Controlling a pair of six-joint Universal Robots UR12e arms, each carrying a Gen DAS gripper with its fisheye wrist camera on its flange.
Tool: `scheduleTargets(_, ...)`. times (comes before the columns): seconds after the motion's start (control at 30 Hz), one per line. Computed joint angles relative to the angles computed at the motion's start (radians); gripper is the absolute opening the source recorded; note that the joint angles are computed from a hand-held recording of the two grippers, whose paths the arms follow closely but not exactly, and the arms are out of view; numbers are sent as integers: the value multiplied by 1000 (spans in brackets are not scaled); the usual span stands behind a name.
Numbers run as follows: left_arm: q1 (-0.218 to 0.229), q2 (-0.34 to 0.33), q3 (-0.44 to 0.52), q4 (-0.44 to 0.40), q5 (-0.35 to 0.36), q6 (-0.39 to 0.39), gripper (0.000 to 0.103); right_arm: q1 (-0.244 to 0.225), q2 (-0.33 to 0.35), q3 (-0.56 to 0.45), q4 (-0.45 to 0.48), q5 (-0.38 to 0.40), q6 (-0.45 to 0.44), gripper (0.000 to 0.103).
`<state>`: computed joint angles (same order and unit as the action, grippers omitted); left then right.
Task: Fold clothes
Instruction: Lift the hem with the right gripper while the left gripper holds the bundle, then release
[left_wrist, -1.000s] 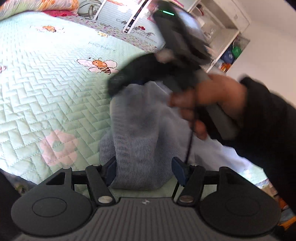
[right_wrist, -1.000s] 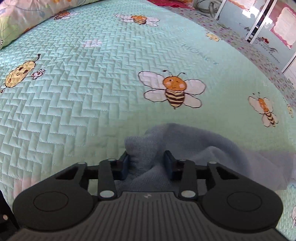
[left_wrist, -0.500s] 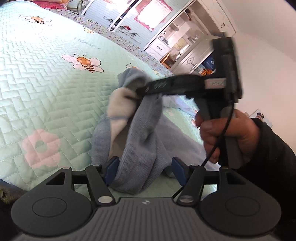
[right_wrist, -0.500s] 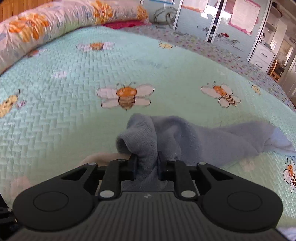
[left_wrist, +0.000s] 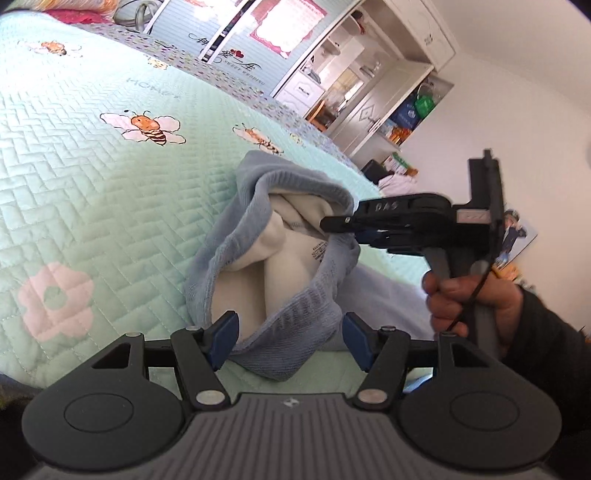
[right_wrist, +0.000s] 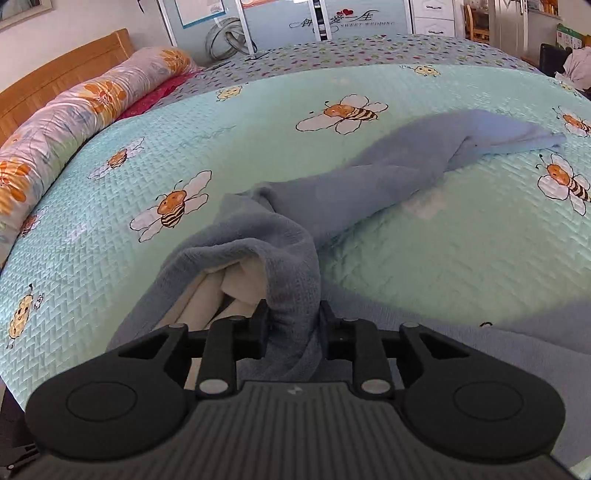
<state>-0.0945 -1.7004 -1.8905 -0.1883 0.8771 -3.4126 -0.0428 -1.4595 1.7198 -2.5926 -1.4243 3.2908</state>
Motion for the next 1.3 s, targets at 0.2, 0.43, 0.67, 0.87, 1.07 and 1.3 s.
scheduleTargets(0.2,-10,-12,12,-21,18,27,64,55,-13,39,-276,-126,-196,68)
scheduleTargets(0.43,-19,3,2,-46,36,52,65,117,43,6,-307,-175,-674,60)
scheduleTargets(0.67,-17,6,-4,-40,32,43,65,153,108,-7,-361,-329,-909,46)
scheduleTargets(0.87,-19,7,-2,-48,46,48,63,166,115,-32,-297,-355,-952,3)
scheduleTargets(1.07,-43,3,36,-100,149,86,15,170,128,-102,-361,-244,-882,3)
scheduleTargets(1.3,-32,-22,120,-49,312,77,7,197,257,-418,-215,-81,-752,3)
